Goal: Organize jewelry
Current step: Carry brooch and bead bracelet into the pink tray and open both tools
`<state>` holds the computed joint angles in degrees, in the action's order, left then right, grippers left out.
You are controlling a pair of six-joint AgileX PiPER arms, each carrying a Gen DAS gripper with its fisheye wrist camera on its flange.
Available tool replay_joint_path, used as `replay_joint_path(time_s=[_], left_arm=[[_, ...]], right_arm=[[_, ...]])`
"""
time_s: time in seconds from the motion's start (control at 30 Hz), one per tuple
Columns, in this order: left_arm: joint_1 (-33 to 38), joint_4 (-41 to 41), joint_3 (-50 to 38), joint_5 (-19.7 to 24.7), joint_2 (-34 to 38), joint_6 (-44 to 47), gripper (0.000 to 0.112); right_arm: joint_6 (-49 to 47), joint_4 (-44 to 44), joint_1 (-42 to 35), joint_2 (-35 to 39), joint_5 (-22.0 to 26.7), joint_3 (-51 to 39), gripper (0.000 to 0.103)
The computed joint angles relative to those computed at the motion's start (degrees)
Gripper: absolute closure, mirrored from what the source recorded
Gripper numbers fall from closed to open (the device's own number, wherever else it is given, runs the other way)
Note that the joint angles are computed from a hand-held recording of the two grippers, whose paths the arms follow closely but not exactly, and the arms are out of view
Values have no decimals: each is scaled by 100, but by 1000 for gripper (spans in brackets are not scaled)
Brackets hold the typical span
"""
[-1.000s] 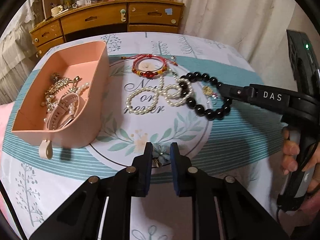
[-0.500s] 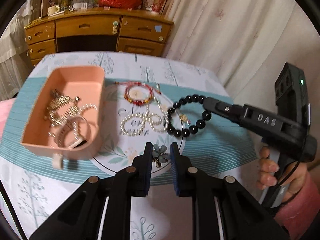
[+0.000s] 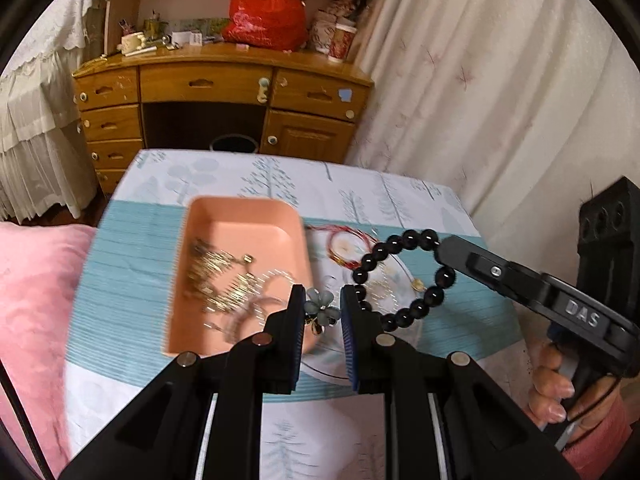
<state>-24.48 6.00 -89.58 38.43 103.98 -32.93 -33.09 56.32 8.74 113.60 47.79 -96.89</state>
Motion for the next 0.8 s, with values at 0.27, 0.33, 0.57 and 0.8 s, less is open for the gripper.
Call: replay_joint_path(time_s=[0.27,0.33,0.57,0.8], left_arm=[[1134,-2024,-12,229,-152,2453,97],[1421,-2594,-133,456,-52,3012,97],[2065,-3817,-500,797,379,4261,97],[2113,-4019,-1191,950,1033,4439,97]], right_arm=[[534,15,718,-170,-668,-66,88],[662,-14,891,-210,-858,-40,88],[1219,-317,1412,-180,-1328,-39,88],[1827,-869,1692,-123,-1731,22,88]])
